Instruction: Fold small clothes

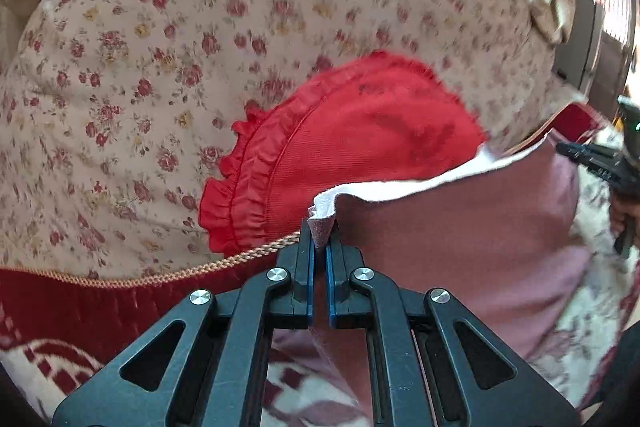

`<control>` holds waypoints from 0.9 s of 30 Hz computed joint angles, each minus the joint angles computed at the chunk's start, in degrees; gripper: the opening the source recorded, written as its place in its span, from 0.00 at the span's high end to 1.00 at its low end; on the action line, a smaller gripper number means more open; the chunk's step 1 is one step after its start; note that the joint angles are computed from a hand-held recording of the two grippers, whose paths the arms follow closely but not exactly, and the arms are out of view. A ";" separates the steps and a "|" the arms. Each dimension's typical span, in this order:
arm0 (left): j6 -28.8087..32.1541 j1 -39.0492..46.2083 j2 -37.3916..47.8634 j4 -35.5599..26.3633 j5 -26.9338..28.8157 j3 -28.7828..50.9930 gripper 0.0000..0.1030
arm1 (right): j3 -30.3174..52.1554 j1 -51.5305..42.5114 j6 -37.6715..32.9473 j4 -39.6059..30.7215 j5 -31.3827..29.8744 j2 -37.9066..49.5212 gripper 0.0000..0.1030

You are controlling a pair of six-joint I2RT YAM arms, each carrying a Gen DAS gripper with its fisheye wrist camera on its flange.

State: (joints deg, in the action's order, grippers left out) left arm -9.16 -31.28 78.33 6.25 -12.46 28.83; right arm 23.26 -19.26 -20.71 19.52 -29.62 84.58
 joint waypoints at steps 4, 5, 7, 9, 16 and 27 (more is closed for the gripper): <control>-1.45 1.62 13.89 5.65 1.07 2.42 0.96 | 4.59 6.56 2.69 3.92 9.58 12.45 0.95; -2.34 1.74 15.67 7.29 0.94 2.26 0.96 | 5.95 7.87 3.56 3.95 12.15 15.23 0.92; -4.86 2.58 17.66 10.15 1.84 1.66 0.92 | 8.85 9.92 4.26 3.24 16.20 20.11 0.91; -6.41 3.19 17.58 11.35 1.91 0.90 0.88 | 9.10 10.67 4.73 5.92 19.38 21.78 0.90; -11.65 1.28 3.62 6.22 -5.46 -6.94 0.88 | 1.83 0.98 8.29 4.39 10.60 7.05 0.84; -21.36 -33.56 0.05 -4.68 -5.71 -8.72 0.87 | -13.01 2.59 -10.95 -17.10 -4.36 -8.14 0.73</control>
State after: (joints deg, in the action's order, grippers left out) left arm -30.52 -64.84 78.39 1.57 -18.17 20.11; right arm 10.25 -16.66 -31.66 2.42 -33.98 76.44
